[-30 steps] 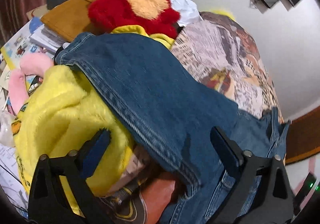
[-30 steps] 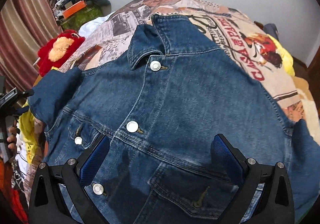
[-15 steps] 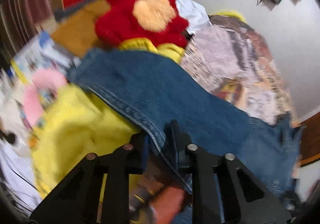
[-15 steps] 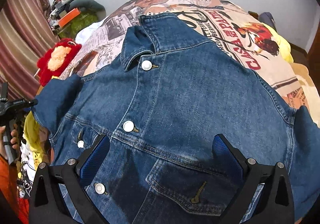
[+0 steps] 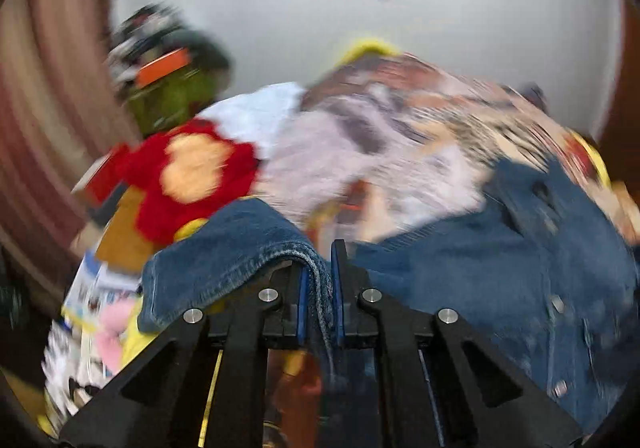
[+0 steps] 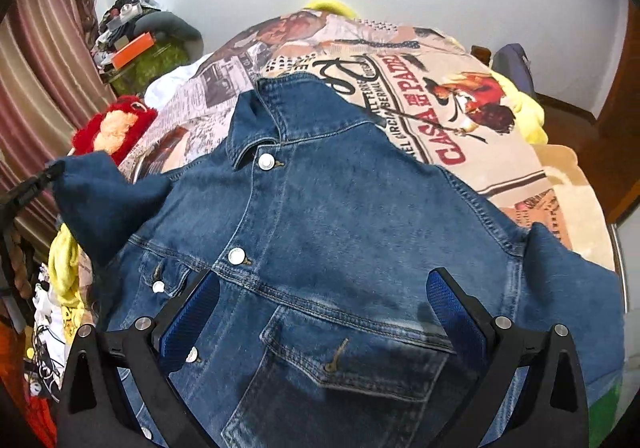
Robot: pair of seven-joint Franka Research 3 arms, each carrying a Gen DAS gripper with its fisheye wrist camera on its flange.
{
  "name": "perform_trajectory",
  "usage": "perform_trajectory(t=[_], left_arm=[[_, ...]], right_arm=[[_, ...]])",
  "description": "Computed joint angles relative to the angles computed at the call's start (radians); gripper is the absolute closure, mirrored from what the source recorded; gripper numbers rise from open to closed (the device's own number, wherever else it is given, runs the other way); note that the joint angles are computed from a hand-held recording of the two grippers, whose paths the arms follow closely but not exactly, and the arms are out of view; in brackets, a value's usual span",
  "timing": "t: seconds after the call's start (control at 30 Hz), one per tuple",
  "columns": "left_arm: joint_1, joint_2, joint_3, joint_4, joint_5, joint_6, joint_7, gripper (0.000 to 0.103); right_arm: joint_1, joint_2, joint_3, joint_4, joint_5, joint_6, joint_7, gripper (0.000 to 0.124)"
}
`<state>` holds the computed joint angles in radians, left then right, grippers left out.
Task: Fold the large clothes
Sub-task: 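Grasp the sleeve cuff with the left gripper and lift it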
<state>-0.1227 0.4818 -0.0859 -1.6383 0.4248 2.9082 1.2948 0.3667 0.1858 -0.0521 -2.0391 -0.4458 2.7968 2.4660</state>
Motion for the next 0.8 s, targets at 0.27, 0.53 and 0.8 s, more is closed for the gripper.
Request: perform_trajectory(t=[0.27,0.53,0.8], left_arm=[[0.067,0.111,-0.193,0.058,-0.246,-0.185,0.251,0.093],[0.096,0.13,-0.23,0.029,-0.421,-0.277,0.323,0.08],[0.163,0.016,-0.235,-0.077,-0.595,-0.265,0.424,0.03]], right_arm=[[-0.002,-0.064,0.017,-0.053,-0.078,-0.014,0.026,0.021],[-0.025,-0.089,0.049,-0.075,-0.126,-0.036,0.04,0.021],[-0.027,-0.054,0.055,-0.047,-0.105,-0.031,0.014,0.021]])
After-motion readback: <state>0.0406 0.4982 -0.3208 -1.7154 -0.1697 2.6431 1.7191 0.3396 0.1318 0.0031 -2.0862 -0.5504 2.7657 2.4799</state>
